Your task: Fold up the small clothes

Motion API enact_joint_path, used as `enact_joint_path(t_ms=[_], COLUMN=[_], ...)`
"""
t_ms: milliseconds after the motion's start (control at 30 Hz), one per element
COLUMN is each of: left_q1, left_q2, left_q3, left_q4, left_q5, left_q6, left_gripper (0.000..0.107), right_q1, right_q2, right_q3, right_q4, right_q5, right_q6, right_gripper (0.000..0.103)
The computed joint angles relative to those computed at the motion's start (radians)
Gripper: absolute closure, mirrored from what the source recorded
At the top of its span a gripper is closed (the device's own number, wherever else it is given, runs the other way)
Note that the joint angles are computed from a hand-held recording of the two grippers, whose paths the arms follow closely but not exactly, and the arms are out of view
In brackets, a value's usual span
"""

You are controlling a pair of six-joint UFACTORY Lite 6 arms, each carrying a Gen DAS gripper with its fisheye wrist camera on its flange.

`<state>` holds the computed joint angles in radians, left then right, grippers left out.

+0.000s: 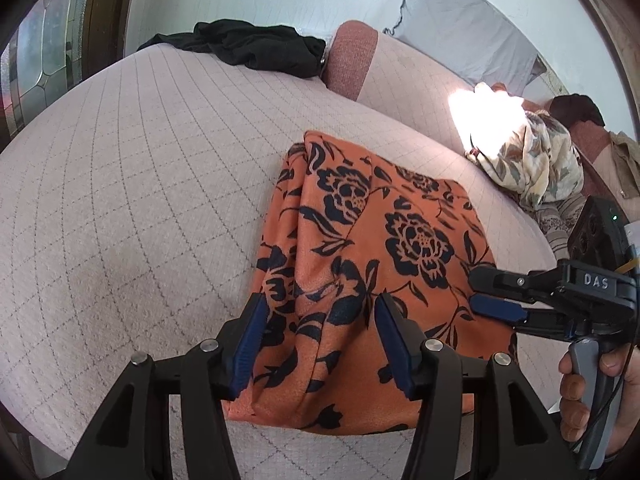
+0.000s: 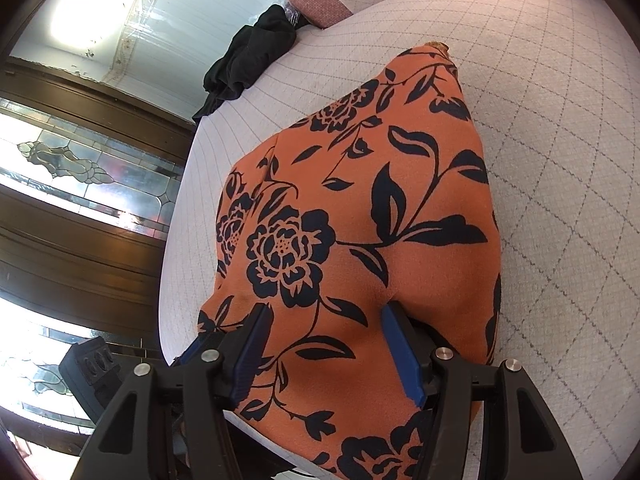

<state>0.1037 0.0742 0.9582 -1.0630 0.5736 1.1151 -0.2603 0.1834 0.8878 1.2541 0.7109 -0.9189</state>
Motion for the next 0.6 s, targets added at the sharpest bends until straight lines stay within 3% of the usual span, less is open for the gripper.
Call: enact_joint_path(t_ms=[133,300,467,600], left_q1=[-0.006,-0.059,-0.053,-0.068], left_q2=[0.001,0.033,-0.054,0.05], left_q3=[0.001,0.006,-0.051,0.009], left_q4=[0.002,0.132,0.026,0.184], left_q5=[-0.012,-0.074,-0.106,-0.087], left_q6=[-0.006,-0.104,0.02,-0.145], left_gripper=[0.046,0.046,0.045,0.044], right_q1=[0.003,0.011,0.012,0.02], right_q2=[0.002,-0.001,0.006,0.005], right_q3=[0.002,0.004,0.017,0.017], right_q4=[-0.001,-0.008,-0.028,-0.023], right_q5=[-0.002,-0.01,-0.005,-0.013], right_q6=[0.009,0.018,0.039,0.042], right_gripper=[0.041,0.039,0.039,0.038])
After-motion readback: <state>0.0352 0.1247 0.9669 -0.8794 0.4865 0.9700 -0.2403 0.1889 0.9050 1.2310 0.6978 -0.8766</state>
